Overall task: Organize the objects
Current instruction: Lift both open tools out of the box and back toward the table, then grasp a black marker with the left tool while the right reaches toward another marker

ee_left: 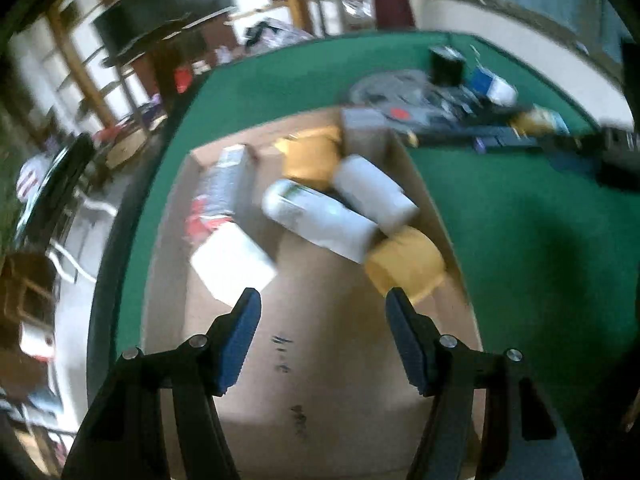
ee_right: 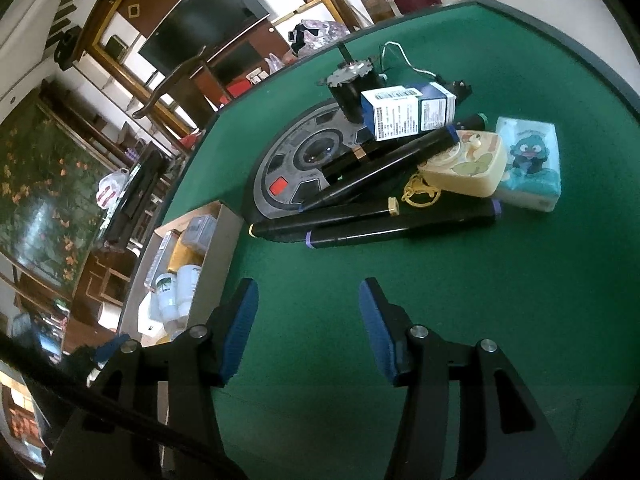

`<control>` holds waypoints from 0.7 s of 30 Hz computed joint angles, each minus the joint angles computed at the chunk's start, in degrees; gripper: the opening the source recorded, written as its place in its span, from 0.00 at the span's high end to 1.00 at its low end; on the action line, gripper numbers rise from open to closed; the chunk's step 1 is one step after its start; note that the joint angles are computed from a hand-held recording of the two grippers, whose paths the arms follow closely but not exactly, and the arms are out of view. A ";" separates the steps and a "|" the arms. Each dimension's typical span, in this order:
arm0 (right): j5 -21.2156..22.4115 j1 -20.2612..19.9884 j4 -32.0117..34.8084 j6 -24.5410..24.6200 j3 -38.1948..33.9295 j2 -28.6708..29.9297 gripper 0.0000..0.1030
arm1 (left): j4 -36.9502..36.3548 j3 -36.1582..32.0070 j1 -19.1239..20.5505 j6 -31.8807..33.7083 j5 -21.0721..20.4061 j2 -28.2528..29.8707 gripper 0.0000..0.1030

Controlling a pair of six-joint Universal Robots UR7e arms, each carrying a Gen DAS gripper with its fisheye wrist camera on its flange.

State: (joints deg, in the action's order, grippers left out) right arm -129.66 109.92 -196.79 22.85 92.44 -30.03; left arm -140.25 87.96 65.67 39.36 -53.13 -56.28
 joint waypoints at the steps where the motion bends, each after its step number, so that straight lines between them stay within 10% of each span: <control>1: 0.23 -0.05 0.03 0.09 -0.08 0.08 0.50 | -0.69 -0.20 -0.19 0.96 1.89 0.93 0.43; 9: -1.11 0.92 -0.17 -0.59 0.22 0.18 0.50 | -1.42 -6.15 0.63 -9.81 2.63 5.88 0.43; 21: -1.79 0.66 -1.81 0.15 2.08 -0.60 0.50 | -9.31 -3.10 0.69 -3.12 10.51 5.97 0.39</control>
